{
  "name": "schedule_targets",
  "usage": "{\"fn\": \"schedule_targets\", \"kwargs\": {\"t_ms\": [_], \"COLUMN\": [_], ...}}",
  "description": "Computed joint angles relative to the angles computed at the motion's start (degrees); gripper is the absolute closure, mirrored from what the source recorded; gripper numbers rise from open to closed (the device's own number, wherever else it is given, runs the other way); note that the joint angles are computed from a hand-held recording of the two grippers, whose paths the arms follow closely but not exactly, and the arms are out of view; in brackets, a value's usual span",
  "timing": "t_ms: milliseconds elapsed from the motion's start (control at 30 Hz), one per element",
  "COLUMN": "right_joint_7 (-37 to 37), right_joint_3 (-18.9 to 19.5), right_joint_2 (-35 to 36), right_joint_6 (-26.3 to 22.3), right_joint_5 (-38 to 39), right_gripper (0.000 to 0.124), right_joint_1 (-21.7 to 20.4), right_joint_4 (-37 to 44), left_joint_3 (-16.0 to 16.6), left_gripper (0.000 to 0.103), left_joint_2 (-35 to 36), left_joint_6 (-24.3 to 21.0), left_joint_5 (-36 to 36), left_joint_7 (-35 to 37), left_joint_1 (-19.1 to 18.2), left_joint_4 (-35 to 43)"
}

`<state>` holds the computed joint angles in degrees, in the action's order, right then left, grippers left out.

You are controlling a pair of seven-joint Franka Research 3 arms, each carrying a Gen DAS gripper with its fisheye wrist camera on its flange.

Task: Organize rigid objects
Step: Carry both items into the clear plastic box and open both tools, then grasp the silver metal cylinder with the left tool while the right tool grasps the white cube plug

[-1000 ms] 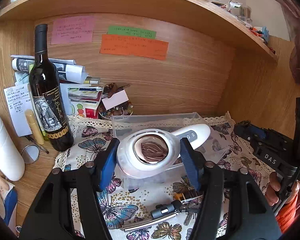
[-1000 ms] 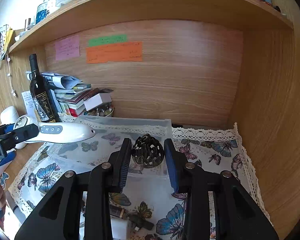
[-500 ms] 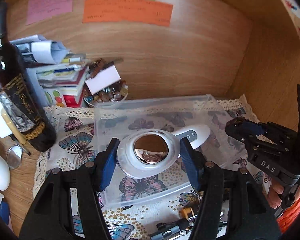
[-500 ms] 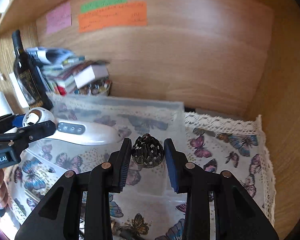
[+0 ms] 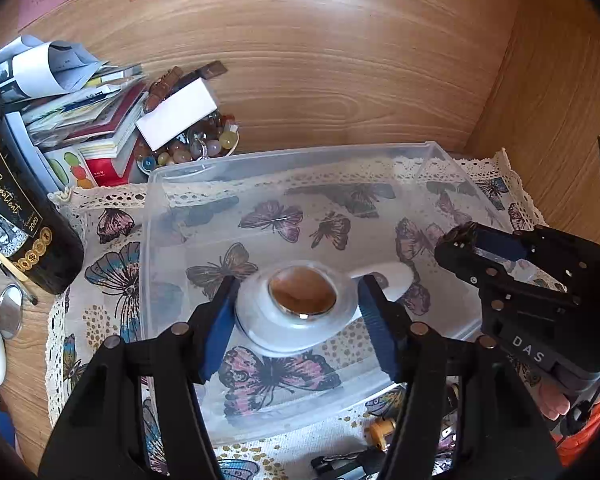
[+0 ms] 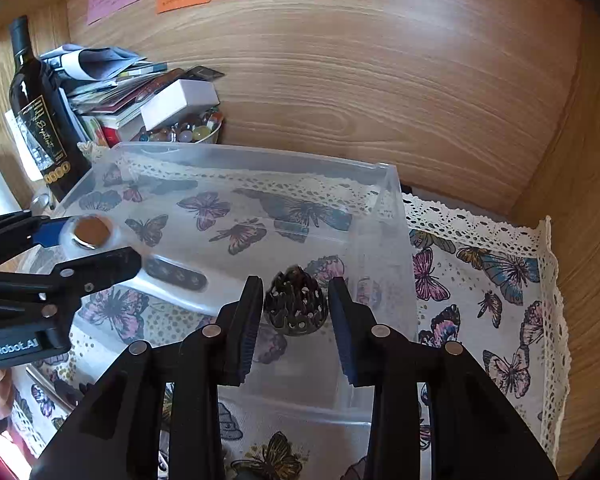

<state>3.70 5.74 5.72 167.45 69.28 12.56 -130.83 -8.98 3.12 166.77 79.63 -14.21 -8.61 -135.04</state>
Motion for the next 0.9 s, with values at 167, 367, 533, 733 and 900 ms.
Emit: {"fn": "schedule_targets", "kwargs": {"t_ms": [167,367,533,733,900], "right_joint_7": [-2.9,-12.5,-18.6,-23.1,-23.1], "right_joint_3": [0.0,-1.5,-3.5,-5.1,-5.6], "right_joint_2": [-1.8,-6.6,-11.8,-18.1,-21.2], "right_joint_6": [-0.3,-2.4,-4.9,-7.3,-8.8], "right_joint_5": [3.2,13.3,19.4,23.8,24.0], "right_gripper": [0.083,0.072,0.065,0.060,0.057], "right_joint_1": [0.0,0.9,1.5,1.4,1.1], "right_joint_4": [-0.9,-3.1,-6.4,-11.4,-15.0], "left_joint_3": [-0.3,-2.3,-3.7,-5.0,-6.0], "left_gripper": [0.043,0.043,0.033,0.021,0.016], "left_joint_2": [-2.7,-8.4,-14.6,-20.7,-21.8], "left_joint_6": [-0.3,-2.9,-3.8,-4.5,-4.6], "left_joint_5": [4.5,9.4,11.0,10.0,8.8], "left_joint_7": [-4.2,-8.5,-10.5,-12.0,-12.2], "left_joint_1": [0.1,-0.1,-0.4,-0.7,-1.0], "left_joint_4": [-0.9,-3.7,-7.7,-12.9,-15.5]}}
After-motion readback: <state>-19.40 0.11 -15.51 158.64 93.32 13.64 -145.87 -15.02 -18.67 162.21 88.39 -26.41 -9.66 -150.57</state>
